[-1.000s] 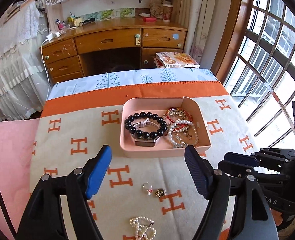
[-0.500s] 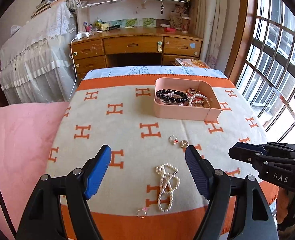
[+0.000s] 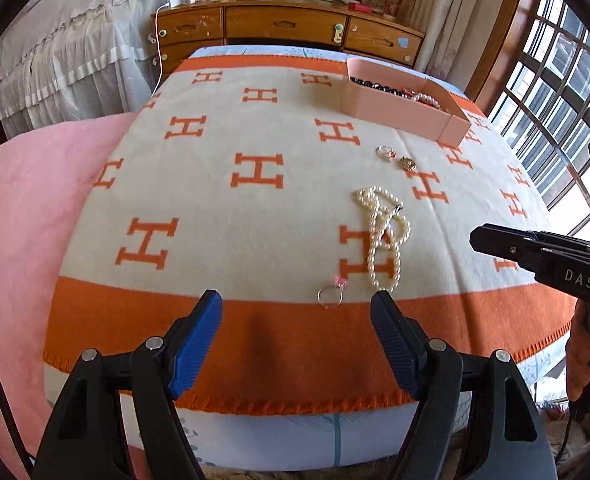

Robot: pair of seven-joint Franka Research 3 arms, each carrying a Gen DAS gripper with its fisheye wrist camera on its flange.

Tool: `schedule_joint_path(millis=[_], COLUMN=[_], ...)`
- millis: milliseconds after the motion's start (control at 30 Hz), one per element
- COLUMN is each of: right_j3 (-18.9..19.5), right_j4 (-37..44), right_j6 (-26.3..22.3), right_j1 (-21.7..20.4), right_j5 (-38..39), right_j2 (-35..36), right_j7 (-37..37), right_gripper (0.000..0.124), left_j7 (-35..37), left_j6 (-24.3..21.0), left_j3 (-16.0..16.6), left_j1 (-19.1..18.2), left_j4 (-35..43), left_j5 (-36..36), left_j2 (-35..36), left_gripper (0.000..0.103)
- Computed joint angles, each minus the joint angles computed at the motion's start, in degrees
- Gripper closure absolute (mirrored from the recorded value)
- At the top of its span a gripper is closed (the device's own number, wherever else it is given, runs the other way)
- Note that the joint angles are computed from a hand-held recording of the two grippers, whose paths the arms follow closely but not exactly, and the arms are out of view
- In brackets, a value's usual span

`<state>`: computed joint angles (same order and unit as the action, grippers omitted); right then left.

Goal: Organize jewelry
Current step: 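Move the open right tool down to the long pearl necklace on the blanket, then grasp the pearl necklace with the right tool while the left grasps the pink-stone ring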

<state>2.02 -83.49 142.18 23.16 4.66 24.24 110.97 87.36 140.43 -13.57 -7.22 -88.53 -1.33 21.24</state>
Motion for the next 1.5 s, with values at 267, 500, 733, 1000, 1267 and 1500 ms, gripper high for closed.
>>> schedule_joint_path(millis=[267, 500, 733, 1000, 1267, 1500], right_j3=[0.9, 0.3, 0.9, 0.3, -3.4, -6.0], right_j4=[2.1, 8.6, 15.2, 24.0, 36.9, 33.8], right_j6=[-2.1, -6.6, -8.6, -10.7, -15.9, -15.0], right_j1=[-0.3, 0.8, 1.0, 2.4, 6.4, 9.3], right_j5=[2.6, 0.8, 1.5, 1.3, -5.5, -12.7], right_j2=[2.4, 6.5, 10.7, 16.3, 24.0, 22.4], right_j7=[-1.1, -2.0, -4.3, -5.3, -3.5, -3.5], right_gripper=[0.094, 0.092, 0.091, 0.084, 0.079, 0.093], left_j7=[2.1, 4.0, 6.4, 9.1, 11.2, 12.2], left_j6=[-0.3, 0.5, 0.6, 2.3, 3.2, 3.3], left_j3=[-0.5, -0.9, -1.4, -2.0, -2.2, -2.4], left_j1=[1.0, 1.2, 1.7, 2.6, 3.3, 3.7], left_j4=[-1.0, -0.3, 0.2, -0.9, -1.8, -2.0], left_j5=[-1.8, -2.6, -4.0, -6.2, -8.1, -9.3], left_j2=[0.3, 1.2, 1.8, 1.5, 1.2, 1.2], left_gripper=[0.028, 0.028, 0.028, 0.028, 0.028, 0.028])
